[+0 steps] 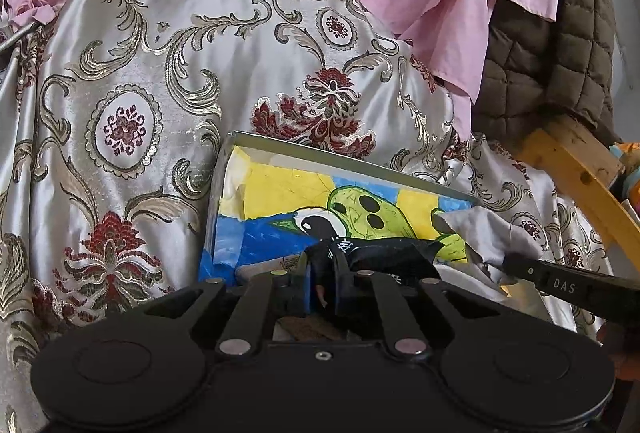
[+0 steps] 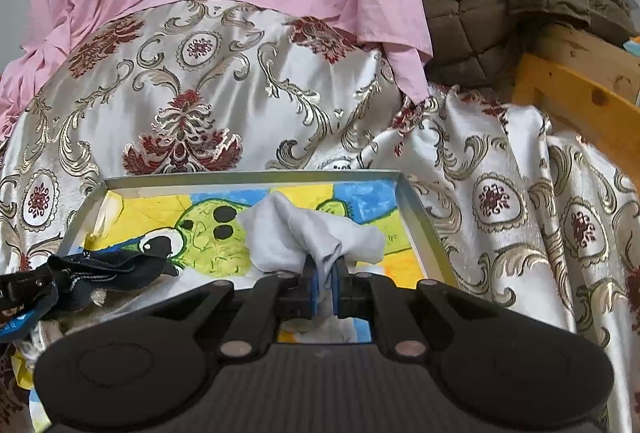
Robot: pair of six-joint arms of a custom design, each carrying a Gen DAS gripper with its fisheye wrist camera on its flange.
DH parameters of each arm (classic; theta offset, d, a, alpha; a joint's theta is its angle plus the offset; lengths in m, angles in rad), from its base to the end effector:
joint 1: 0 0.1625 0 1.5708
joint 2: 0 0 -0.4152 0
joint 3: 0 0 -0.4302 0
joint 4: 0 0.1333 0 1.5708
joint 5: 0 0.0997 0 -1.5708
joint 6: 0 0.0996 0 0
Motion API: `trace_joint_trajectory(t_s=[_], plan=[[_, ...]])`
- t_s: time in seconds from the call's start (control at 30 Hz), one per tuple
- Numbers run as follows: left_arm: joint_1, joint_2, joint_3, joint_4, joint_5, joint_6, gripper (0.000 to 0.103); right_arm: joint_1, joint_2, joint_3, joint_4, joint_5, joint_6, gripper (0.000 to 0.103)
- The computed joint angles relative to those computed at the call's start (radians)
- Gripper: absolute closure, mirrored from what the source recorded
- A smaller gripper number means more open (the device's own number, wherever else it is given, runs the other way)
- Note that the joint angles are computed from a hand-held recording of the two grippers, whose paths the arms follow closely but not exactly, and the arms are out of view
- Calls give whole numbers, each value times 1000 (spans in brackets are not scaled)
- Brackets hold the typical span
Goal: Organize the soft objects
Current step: 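Carry the grey cloth and dark item over the cartoon-printed tray with both tools, then open both tools to drop the cloth and dark item into the cartoon tray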
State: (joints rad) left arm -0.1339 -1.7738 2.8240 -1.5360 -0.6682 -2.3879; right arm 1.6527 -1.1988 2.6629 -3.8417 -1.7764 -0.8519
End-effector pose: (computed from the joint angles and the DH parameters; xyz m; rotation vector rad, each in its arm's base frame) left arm -0.1494 -0.1933 0.0790 -0.1258 2.1915 -1.4893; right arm 0.1401 -0.3257 0.1261 1.0318 -2.2925 0.8962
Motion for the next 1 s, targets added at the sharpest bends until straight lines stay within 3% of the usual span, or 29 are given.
trace_joint_trajectory(t_s=[0.2, 0.47, 0.6, 0.67, 0.8, 1.0], plan=[[6, 24, -10, -16, 1, 18, 91, -11, -17, 9, 24, 4, 5, 90], [4, 106, -68, 13, -11, -1, 72, -11, -88, 39, 85, 19, -5, 63], [-27, 137, -98, 27, -12, -12, 47, -12, -173, 68, 142, 42, -13, 52], [-45, 161, -119, 35, -14, -9, 46, -11, -228, 83, 184, 52, -14, 47], [-79, 239, -182, 89, -32, -26, 33, -11, -376, 111, 301, 81, -6, 38], [-126, 284, -242, 162, -74, -48, 29, -4, -605, 142, 492, 126, -9, 24]])
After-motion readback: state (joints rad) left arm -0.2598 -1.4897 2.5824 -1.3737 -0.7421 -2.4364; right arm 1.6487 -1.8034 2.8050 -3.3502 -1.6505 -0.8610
